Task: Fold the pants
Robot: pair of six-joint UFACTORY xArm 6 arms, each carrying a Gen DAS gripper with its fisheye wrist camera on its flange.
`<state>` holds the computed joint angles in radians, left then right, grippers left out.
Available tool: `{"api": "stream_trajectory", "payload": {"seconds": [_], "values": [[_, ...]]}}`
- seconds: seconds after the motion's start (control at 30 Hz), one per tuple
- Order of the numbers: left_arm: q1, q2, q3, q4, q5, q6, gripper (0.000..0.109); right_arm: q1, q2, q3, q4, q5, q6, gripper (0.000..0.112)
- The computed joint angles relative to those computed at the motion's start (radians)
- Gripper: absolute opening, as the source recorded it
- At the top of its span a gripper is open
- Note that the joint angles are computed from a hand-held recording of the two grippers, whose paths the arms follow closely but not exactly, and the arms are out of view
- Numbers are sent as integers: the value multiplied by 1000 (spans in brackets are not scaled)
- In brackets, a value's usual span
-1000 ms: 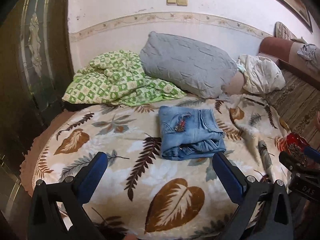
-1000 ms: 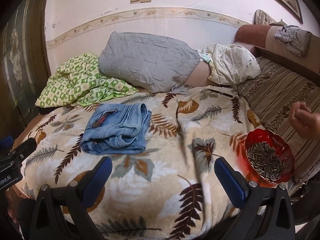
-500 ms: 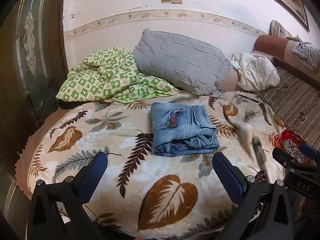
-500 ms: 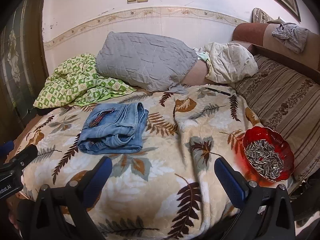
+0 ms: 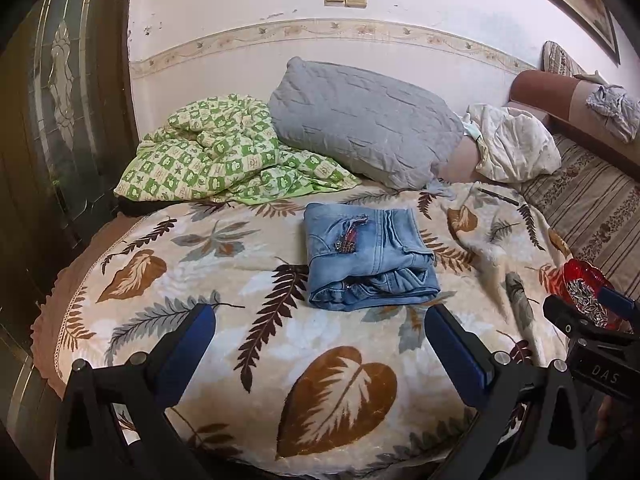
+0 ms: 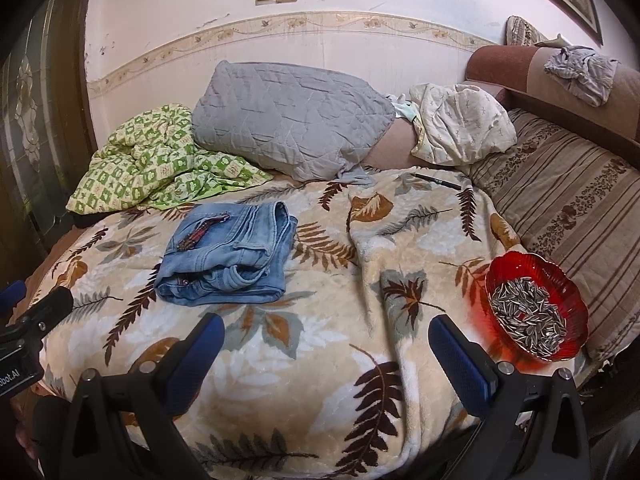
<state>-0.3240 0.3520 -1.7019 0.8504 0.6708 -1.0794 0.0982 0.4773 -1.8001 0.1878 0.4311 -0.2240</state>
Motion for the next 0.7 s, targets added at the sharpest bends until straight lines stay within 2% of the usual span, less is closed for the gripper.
{"api": "stream_trajectory", "payload": {"seconds": [0.7], "values": [[-9,-14,22,9,12,-33,103,1,-2,5,1,0,-1,103]]}}
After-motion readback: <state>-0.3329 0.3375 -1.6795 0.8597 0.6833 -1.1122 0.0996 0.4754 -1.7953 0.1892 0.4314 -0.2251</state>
